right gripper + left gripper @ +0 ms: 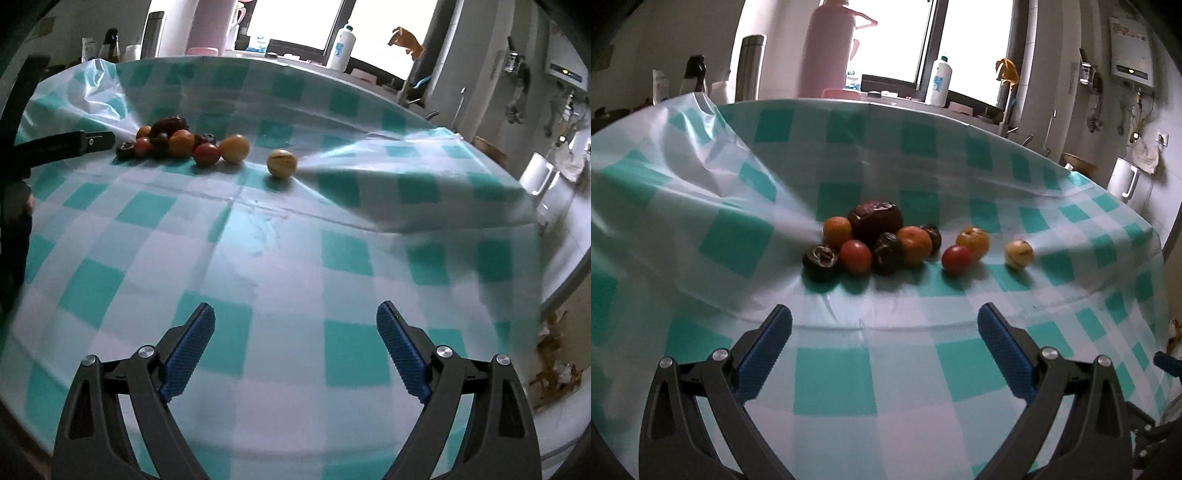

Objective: Organize fruits
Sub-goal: 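Bring both open grippers back up over the fruit cluster, then close the right gripper on a yellow striped melon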

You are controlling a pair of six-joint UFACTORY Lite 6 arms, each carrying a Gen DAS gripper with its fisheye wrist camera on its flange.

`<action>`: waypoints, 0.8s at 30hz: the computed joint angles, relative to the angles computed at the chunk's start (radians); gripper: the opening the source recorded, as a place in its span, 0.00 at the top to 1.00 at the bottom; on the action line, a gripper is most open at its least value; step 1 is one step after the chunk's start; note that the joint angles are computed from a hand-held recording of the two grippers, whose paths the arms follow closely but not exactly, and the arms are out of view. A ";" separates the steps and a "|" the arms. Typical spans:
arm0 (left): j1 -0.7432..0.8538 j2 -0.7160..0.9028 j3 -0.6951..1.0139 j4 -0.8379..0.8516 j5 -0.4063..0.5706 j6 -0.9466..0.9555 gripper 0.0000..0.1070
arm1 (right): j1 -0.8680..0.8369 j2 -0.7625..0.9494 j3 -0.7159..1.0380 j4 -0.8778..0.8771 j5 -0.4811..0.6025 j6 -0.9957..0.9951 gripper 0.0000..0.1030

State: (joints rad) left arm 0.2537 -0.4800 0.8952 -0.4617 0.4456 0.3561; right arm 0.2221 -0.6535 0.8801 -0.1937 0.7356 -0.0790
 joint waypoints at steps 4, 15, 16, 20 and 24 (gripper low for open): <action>0.116 0.060 0.025 -0.279 0.086 0.261 0.06 | 0.026 0.170 0.065 -0.018 -0.074 0.080 0.16; 0.294 0.157 0.052 -0.533 0.242 0.433 0.06 | -0.018 0.722 0.486 0.177 -0.145 0.061 0.16; 0.303 0.170 0.057 -0.547 0.254 0.440 0.06 | -0.018 0.768 0.534 0.191 -0.135 0.061 0.17; 0.312 0.182 0.056 -0.564 0.255 0.440 0.06 | -0.005 0.974 0.775 0.213 -0.091 0.093 0.23; 0.305 0.180 0.050 -0.562 0.245 0.442 0.06 | 0.012 1.167 1.032 0.164 -0.031 0.146 0.28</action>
